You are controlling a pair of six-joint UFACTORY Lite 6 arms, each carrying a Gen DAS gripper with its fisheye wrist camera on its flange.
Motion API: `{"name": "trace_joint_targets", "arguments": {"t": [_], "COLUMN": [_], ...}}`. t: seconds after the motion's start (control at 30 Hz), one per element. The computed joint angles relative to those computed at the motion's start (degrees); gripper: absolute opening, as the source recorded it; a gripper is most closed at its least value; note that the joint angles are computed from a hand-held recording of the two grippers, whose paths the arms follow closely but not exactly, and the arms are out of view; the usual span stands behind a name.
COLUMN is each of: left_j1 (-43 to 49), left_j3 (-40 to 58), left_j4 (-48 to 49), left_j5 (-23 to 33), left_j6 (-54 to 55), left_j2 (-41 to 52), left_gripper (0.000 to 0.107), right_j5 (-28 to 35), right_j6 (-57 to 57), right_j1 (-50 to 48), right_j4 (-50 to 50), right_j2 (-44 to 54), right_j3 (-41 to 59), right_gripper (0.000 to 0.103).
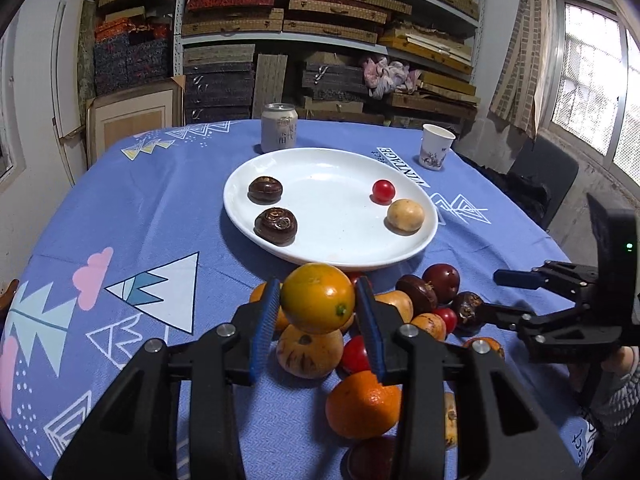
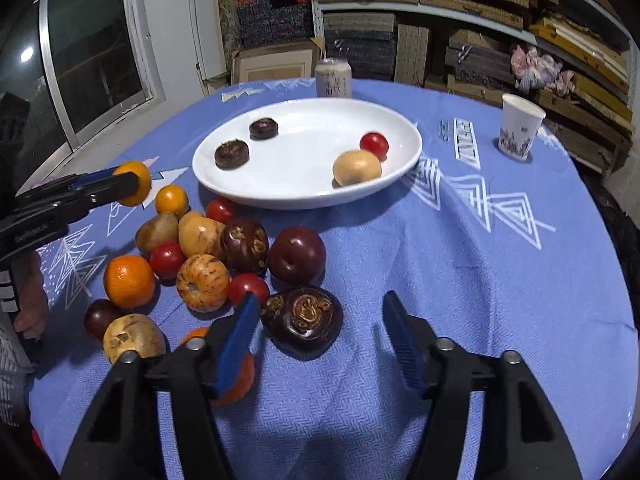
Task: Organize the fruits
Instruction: 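Grasp a dark brown fruit with the right tool while the left tool grasps a small orange fruit, then carry both fruits onto the white plate and open both tools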
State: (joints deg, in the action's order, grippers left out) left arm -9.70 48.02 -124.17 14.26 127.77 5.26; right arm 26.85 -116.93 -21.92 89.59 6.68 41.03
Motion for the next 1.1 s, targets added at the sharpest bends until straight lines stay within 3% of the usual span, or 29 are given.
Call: {"name": "trace_joint_targets", "arguments": {"t": [0.1, 0.23, 0.47, 0.57, 0.67, 0.77, 0.87, 0.97, 1.1], "left_j1": [0.3, 0.5, 1.1, 1.4, 1.5, 1.5, 1.4, 1.0, -0.9], "left_j3": [0.3, 0.8, 1.5, 1.8, 1.8, 1.6, 2.8, 10.1, 25.7], "left_j4": [3.0, 5.1, 5.9, 6.7, 7.1, 6.2, 7.9, 20.7, 44.2], "left_j5": [0.6, 0.6, 0.6, 0.7, 0.8, 0.6, 0.5, -1.1, -1.3], "left_j6": [-2.9, -5.0, -6.4, -7.2, -7.6, -6.4, -8.1, -21.4, -45.4], "left_j2": [0.3, 0.8, 2.0, 2.2, 2.2, 2.3, 3.1, 7.3, 18.5], "left_gripper": [0.038, 0.038, 0.038, 0.038, 0.038, 0.038, 0.038, 0.038, 0.038], "right_j5": [0.6, -0.9, 6.5, 7.0, 3.0, -3.0, -1.0, 5.5, 3.8], "right_j6": [3.3, -0.8, 14.7, 16.2, 10.7, -2.4, -0.9, 9.3, 18.5], "right_j1": [0.8, 2.8, -1.4, -2.0, 0.1, 3.8, 1.9, -1.5, 3.0], "right_j4": [-3.8, 1.0, -14.9, -16.7, -11.6, 0.3, -0.8, -9.2, -14.7], "right_j2": [3.0, 2.5, 10.5, 10.9, 8.2, 4.0, 3.5, 4.3, 9.6], "right_j3": [1.9, 0.8, 9.8, 10.8, 7.4, 2.2, 2.6, 8.2, 19.0], "right_gripper": [0.06, 0.06, 0.057, 0.049, 0.049, 0.049, 0.048, 0.048, 0.048]}}
